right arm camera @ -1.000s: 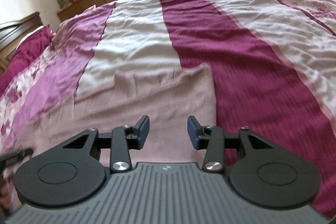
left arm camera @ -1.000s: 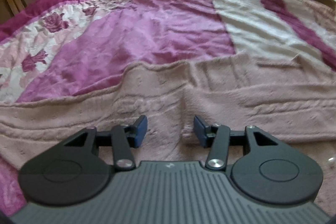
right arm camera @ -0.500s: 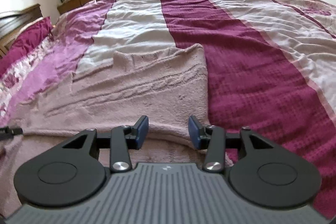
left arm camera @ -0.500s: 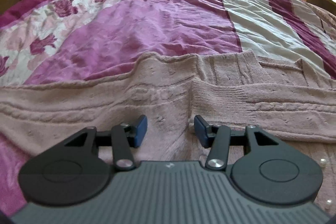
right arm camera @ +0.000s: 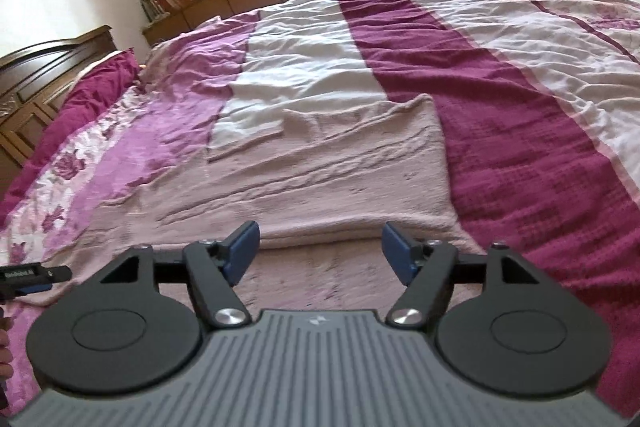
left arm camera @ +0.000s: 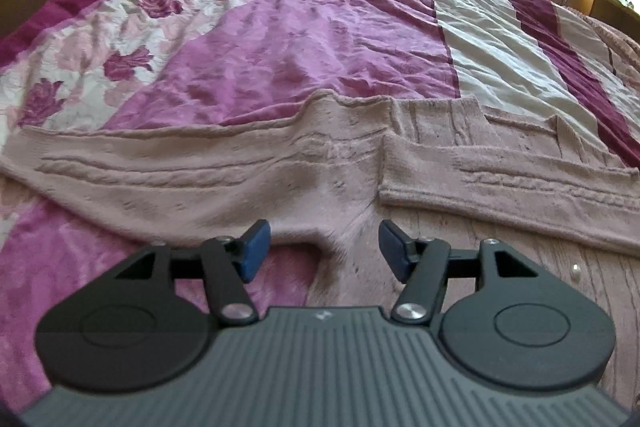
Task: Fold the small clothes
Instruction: 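Open both tools and lift them away from the folded cardigan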
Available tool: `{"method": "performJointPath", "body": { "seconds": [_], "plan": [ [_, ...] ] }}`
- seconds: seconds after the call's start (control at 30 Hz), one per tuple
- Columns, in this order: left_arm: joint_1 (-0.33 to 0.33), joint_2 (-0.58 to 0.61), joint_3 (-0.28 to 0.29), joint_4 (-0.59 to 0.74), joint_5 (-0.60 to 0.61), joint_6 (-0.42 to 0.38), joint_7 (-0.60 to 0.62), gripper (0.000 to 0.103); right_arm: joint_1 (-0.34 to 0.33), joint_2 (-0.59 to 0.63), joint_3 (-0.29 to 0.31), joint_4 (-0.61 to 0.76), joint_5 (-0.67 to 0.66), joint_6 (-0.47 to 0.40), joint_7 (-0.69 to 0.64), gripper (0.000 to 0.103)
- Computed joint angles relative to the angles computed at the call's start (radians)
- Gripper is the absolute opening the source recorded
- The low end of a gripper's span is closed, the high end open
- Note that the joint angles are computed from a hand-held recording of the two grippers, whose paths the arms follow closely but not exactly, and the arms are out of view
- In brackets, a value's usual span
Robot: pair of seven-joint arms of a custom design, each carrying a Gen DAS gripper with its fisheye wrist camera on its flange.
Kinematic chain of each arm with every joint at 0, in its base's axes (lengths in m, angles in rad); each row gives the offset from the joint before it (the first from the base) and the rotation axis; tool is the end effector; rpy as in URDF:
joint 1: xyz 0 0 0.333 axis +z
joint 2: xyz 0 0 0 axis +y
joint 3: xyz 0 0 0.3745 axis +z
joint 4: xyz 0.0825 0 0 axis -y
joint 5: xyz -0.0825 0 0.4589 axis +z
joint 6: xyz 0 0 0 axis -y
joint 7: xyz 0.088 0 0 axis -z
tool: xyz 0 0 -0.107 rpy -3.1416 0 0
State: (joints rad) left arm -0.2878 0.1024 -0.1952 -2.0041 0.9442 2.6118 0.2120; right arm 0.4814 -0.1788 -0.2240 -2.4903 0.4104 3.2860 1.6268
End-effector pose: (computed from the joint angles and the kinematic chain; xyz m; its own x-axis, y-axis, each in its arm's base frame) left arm 0.5965 -0.3288 0.4766 0.1494 -0.9878 0.0438 -0.6902 -0.1359 -0.7107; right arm 0.5354 0.0950 0.4698 -0.0617 -0.9267 -0.3706 -0.5993 0.3313 -0.7288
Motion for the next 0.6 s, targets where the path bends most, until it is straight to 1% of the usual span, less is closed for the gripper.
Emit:
{"method": "performJointPath", "body": {
  "seconds": [0.03,0.07,0.13,0.17,0.27,0.33,0.43,0.6],
  "plan": [
    [-0.001,-0.010,-0.001,-0.009,0.000,-0.006,-0.001,0.062,0.020,-0.009,-0.014,-0.003,-0.001,-0.002,0.000,0.075],
    [-0.001,-0.022,-0.002,-0.021,0.002,-0.013,-0.006,0.062,0.026,-0.015,-0.014,-0.007,0.000,-0.005,0.000,0.076],
    [0.003,-0.045,-0.006,-0.044,-0.002,-0.024,-0.013,0.062,0.031,-0.027,-0.008,-0.012,0.003,-0.010,-0.006,0.077],
    [0.006,-0.056,-0.008,-0.057,-0.007,-0.027,-0.017,0.062,0.019,-0.032,0.010,-0.015,0.006,-0.013,-0.008,0.078],
    [0.021,-0.086,-0.014,-0.092,-0.021,-0.029,-0.028,0.062,-0.031,-0.042,0.073,-0.023,0.012,-0.023,-0.013,0.080],
    [0.031,-0.102,-0.018,-0.112,-0.033,-0.031,-0.034,0.062,-0.088,-0.047,0.136,-0.029,0.011,-0.037,-0.011,0.080],
    [0.046,-0.120,-0.021,-0.138,-0.051,-0.033,-0.050,0.062,-0.163,-0.051,0.213,-0.036,0.008,-0.057,0.001,0.081],
    [0.067,-0.139,-0.027,-0.167,-0.051,-0.036,-0.085,0.062,-0.271,-0.057,0.318,-0.046,-0.024,-0.081,0.045,0.083]
  ]
}}
